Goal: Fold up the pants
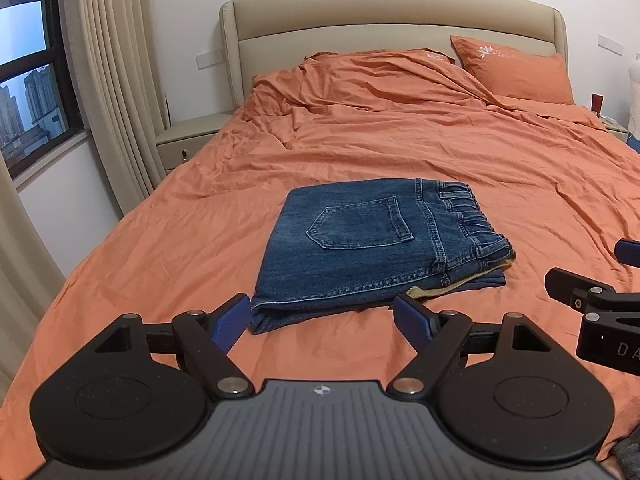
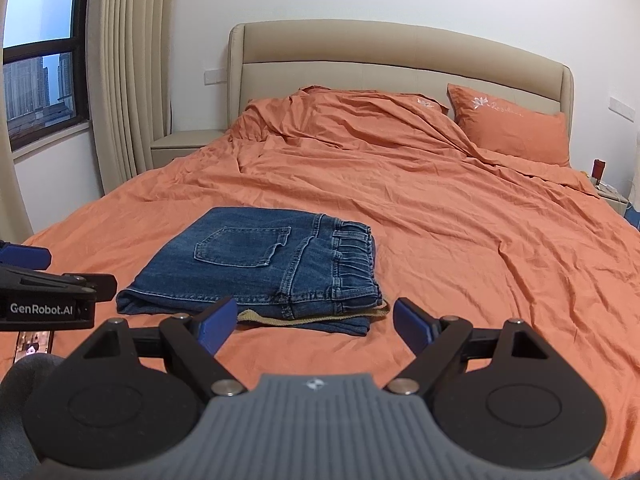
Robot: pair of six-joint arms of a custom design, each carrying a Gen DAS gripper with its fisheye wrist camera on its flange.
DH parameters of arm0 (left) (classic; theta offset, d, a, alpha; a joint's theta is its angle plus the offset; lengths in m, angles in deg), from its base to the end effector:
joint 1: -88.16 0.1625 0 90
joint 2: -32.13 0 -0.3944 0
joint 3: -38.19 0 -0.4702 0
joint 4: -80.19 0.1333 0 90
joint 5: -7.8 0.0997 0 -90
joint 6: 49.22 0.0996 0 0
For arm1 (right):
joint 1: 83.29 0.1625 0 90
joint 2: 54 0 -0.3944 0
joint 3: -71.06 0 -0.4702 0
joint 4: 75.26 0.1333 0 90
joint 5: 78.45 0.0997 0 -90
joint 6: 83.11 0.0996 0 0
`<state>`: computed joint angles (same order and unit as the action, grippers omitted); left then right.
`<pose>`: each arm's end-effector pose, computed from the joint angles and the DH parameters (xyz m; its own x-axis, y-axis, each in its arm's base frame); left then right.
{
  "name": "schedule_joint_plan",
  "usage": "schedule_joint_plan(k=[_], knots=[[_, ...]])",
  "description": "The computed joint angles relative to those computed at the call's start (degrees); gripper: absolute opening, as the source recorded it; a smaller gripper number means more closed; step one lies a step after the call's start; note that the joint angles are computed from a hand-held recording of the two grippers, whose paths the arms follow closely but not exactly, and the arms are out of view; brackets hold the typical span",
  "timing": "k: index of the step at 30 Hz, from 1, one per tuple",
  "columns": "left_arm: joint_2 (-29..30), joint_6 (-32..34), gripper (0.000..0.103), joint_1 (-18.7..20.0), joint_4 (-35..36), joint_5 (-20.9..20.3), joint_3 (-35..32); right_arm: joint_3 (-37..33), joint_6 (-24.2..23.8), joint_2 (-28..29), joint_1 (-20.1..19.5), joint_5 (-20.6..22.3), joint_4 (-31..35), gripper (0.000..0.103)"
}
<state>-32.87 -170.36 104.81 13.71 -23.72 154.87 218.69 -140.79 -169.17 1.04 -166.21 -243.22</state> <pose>-0.3527 -0.3332 0.0414 -0.5403 -0.4438 -0.7149 0.4211 0.5930 -0.6864 0.1000 -0.3816 0.2684 -0.5916 -0.5515 0.5881 -0.8056 0.4329 -0.4045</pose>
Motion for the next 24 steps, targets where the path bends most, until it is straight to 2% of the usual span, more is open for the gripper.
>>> schedule_joint_plan(k=[24], knots=[[-0.25,0.27,0.095,-0.01,0.46,0.21,-0.1,0.44,0.4,-1.71,-0.44,0.83,0.16,0.081]])
